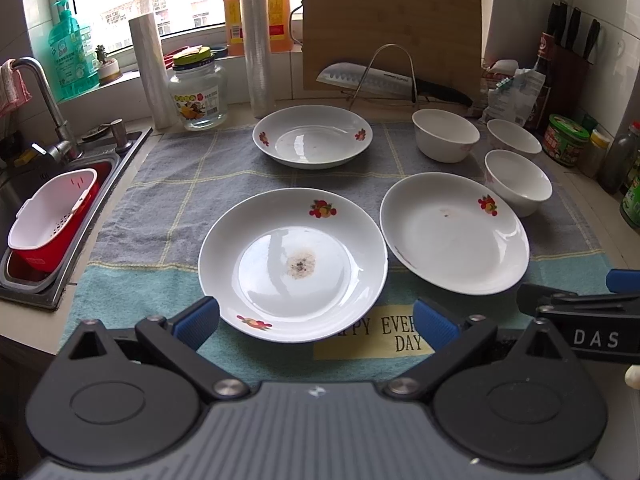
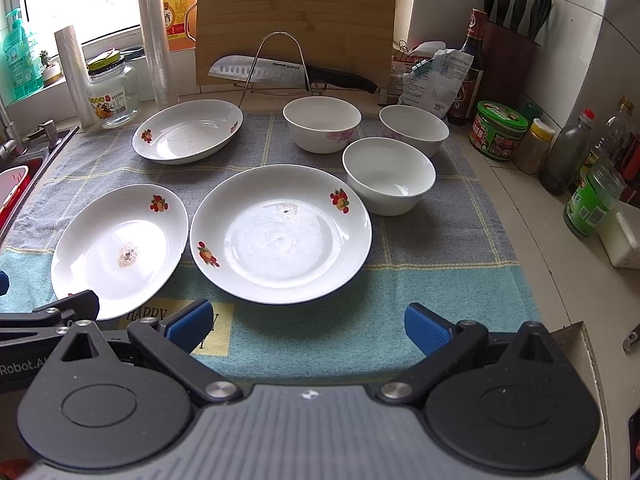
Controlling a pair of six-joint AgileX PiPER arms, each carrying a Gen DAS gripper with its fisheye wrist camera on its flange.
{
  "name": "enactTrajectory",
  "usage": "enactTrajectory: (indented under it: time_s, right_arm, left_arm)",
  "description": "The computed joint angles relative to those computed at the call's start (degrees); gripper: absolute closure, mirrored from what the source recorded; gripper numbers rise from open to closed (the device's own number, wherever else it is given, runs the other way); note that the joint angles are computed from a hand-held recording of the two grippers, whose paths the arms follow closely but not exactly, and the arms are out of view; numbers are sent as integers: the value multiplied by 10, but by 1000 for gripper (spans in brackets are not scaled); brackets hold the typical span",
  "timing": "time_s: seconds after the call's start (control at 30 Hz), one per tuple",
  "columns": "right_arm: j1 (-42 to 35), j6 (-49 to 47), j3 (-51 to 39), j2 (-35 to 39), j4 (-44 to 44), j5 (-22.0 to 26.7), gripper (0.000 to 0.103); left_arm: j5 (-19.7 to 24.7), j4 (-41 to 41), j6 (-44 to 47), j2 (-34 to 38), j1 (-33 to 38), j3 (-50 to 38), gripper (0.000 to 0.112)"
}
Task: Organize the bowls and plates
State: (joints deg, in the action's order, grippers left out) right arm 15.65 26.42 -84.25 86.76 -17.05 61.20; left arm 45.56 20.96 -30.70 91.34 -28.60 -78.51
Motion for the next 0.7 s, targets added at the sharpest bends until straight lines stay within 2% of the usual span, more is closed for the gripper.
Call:
enactTrajectory:
  time_s: [0.7]
  right_arm:
    - [-21, -36, 14, -12, 21, -23, 0]
  left_arm:
    - [2, 31, -45, -7, -20, 7, 10]
